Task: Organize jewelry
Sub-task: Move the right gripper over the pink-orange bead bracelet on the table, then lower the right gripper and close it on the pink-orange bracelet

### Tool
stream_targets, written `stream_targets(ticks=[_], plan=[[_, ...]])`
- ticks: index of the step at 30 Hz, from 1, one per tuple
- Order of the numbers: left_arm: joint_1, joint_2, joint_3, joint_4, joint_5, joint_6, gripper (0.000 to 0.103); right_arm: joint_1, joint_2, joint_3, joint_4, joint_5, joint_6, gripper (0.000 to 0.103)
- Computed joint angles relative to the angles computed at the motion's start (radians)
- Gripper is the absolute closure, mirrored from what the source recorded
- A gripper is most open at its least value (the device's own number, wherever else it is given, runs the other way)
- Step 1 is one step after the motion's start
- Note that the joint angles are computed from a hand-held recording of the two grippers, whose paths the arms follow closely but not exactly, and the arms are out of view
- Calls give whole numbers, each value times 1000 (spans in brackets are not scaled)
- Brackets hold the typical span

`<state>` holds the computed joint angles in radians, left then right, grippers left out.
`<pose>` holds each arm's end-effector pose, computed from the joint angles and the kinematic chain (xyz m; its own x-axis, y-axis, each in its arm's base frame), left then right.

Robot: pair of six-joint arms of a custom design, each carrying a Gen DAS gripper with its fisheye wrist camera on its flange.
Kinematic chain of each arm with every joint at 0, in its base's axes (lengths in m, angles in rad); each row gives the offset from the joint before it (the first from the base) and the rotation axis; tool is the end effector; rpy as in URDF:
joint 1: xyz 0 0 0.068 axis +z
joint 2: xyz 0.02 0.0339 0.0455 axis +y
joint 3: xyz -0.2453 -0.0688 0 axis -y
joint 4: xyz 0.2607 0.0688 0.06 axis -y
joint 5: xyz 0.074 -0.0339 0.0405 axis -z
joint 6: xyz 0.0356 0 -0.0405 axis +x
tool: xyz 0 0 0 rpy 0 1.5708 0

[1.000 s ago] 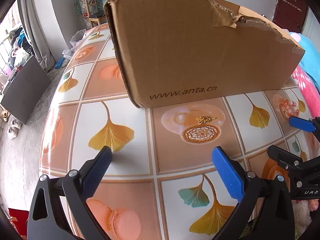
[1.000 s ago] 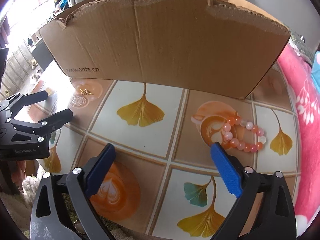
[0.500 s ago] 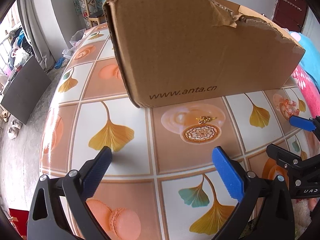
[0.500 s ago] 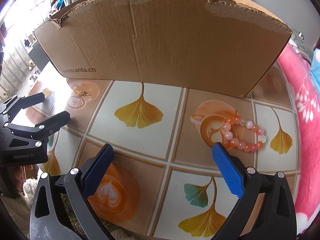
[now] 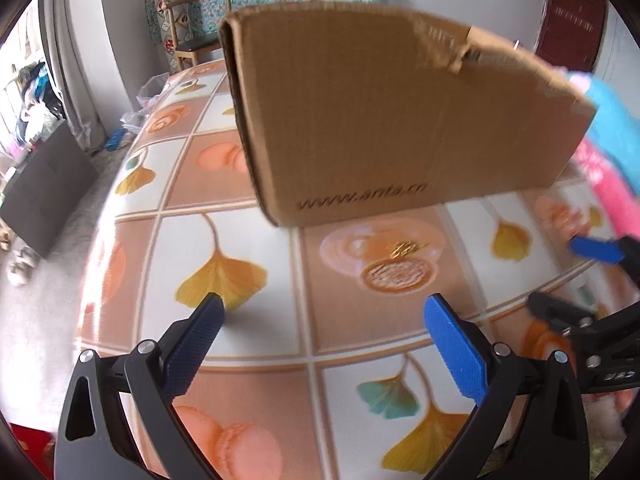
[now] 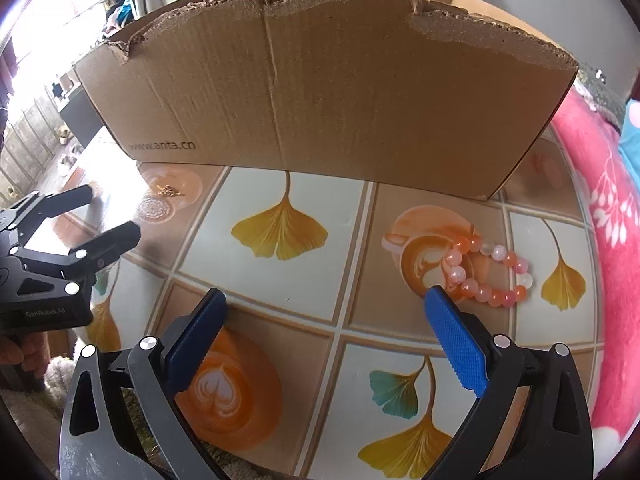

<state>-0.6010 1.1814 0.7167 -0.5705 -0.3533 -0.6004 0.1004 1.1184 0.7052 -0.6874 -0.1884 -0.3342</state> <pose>0.2063 -0.1265 0.1849 -0.8027 -0.0924 -0.5892 -0.0831 0.9956 -0.0428 0.2232 0.0292 0.1872 -0.7779 -0.4022 -0.4828 -0.4637 0.8859 0.0091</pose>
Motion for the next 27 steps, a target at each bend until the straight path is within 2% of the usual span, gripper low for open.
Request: stream_targets(ticks=[2, 4, 5, 10, 15, 22, 27], plan=[[-4, -69, -43, 63, 9, 6, 6, -26, -36, -11, -1, -26, -15, 8], [-19, -100, -58, 101, -4, 30, 15, -70, -70, -12, -9, -72, -35, 8], [-25, -104, -59, 116, -6, 43, 17, -91, -73, -8, -17, -97, -45, 8], [-33, -63, -41, 166, 23, 104, 48, -228, -55, 33, -61, -210, -93, 8], [-10, -18, -25, 181, 69, 117, 66, -336, -39, 49, -76, -258, -149, 9], [23, 34, -5, 172, 108, 109, 83, -394, -14, 59, -80, -285, -157, 12], [23, 41, -6, 177, 111, 106, 90, -390, 44, 95, -59, -279, -140, 15]])
